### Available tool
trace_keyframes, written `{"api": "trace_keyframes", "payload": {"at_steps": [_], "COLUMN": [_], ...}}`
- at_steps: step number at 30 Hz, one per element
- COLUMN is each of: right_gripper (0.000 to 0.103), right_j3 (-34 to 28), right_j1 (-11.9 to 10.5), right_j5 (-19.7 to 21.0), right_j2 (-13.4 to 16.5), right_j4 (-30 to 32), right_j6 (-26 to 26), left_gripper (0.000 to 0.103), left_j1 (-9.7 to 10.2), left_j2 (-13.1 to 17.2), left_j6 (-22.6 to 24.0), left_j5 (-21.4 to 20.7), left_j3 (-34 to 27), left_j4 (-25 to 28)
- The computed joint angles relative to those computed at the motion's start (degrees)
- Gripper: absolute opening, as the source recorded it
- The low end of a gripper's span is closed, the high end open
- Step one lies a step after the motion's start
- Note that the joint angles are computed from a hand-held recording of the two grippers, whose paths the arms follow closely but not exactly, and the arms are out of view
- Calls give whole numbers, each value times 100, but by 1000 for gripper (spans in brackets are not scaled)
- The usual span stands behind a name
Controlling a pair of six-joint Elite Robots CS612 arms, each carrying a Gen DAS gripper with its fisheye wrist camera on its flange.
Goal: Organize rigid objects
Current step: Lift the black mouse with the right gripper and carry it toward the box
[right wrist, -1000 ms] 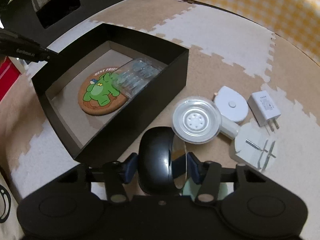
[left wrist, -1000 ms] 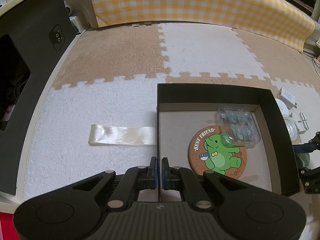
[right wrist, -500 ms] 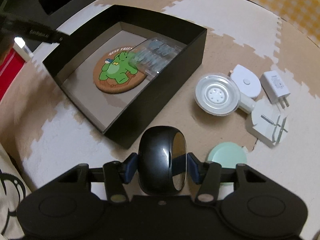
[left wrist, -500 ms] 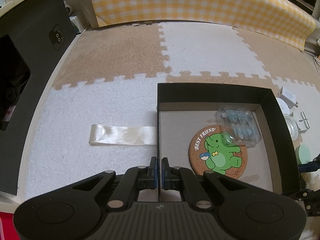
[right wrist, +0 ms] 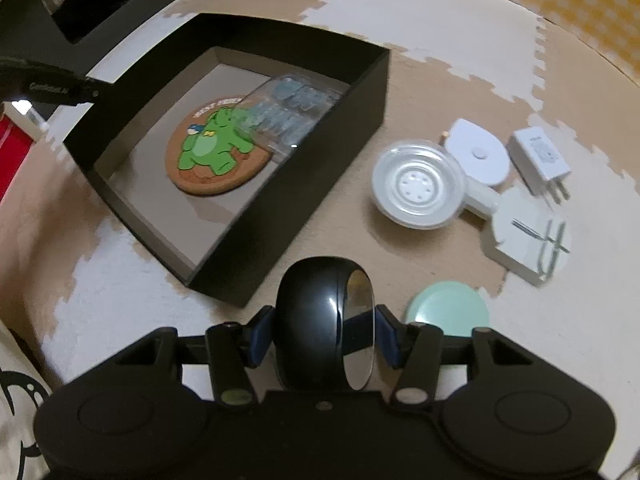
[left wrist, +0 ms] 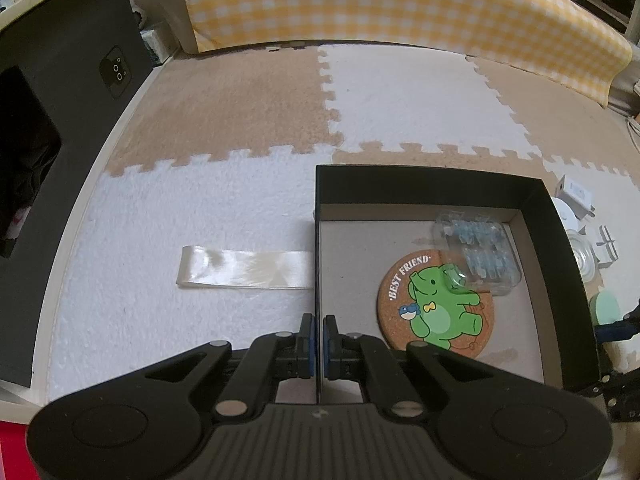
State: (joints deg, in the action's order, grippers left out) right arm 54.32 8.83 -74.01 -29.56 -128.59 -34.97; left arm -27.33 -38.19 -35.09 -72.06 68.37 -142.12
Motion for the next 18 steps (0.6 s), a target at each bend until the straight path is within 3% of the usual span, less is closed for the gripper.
{"api": "trace_keyframes", "payload": {"at_steps": [12, 18], "right_gripper": [54, 54], "right_j3": [213, 363], "right_j1": [-112, -167], "right_j5": [375, 901], "right_j2": [-180, -311], "right_j4": [-718, -1130], "right_j6": [963, 1647], "left_gripper": [4, 4], "left_j1": [-6, -7], "left_j2": [5, 7], "left_j6": [7, 3], "left_j5": [14, 14], "left_j3": [-7, -11], "left_j4": [-15, -12]}}
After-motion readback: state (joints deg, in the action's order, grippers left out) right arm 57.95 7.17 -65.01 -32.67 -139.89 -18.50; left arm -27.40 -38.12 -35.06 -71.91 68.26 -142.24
